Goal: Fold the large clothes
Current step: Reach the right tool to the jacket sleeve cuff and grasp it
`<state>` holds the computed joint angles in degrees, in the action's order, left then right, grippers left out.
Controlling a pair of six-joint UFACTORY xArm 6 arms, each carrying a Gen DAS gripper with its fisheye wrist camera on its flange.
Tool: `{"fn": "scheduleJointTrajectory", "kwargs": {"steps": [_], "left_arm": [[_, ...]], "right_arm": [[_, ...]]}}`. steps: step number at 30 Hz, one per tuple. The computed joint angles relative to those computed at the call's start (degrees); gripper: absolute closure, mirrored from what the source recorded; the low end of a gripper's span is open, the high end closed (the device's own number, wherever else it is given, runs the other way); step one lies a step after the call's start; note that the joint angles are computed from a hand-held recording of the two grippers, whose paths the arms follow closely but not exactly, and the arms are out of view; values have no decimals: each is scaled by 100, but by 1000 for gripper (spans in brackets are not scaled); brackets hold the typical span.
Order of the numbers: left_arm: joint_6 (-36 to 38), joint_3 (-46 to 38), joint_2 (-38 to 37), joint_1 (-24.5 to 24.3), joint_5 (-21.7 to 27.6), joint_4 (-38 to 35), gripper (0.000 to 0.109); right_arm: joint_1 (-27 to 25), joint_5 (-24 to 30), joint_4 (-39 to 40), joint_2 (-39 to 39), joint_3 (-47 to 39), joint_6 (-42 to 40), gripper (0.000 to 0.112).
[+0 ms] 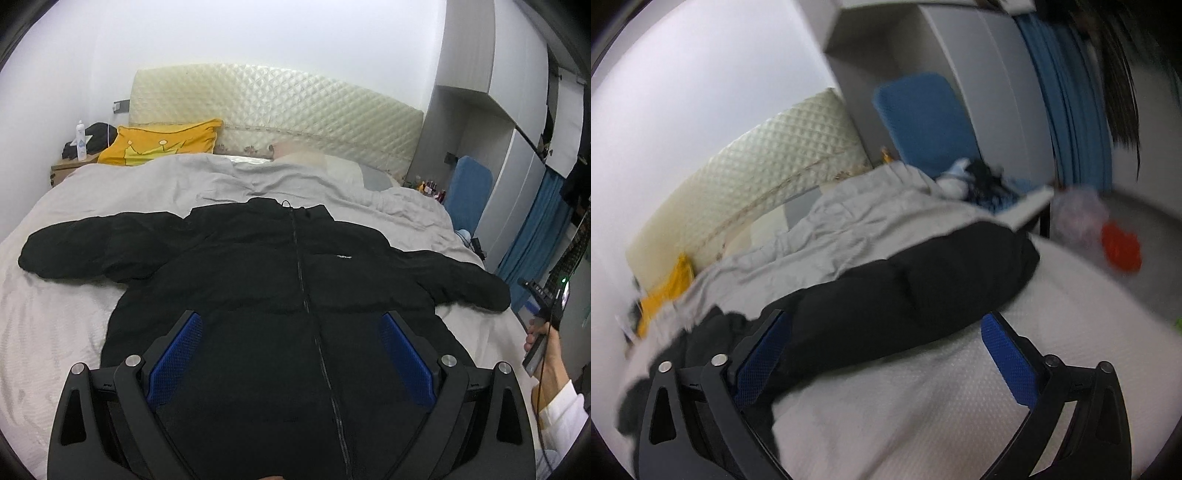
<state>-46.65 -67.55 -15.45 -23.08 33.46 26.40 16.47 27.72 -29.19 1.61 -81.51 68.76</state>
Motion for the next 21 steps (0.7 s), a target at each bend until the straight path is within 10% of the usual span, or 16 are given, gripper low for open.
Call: {"fn": "scheduleJointTrajectory", "kwargs": {"steps": [7, 15, 18, 21], "left_arm": [[39, -162, 513, 150, -92, -272, 11], [-205, -381, 1049, 299, -160, -221, 11], [-358, -448, 1188, 331, -153, -57, 11], [-422, -552, 1317, 344, -53, 81, 11]], "right_arm": [[-813, -1165, 1803, 293, 841, 351, 18], [-1211, -2251, 1705, 1183, 419, 493, 19], [-1278, -2337, 1666, 1552, 35, 440, 31], [-1240, -1986, 2114, 1852, -388, -105, 67]]}}
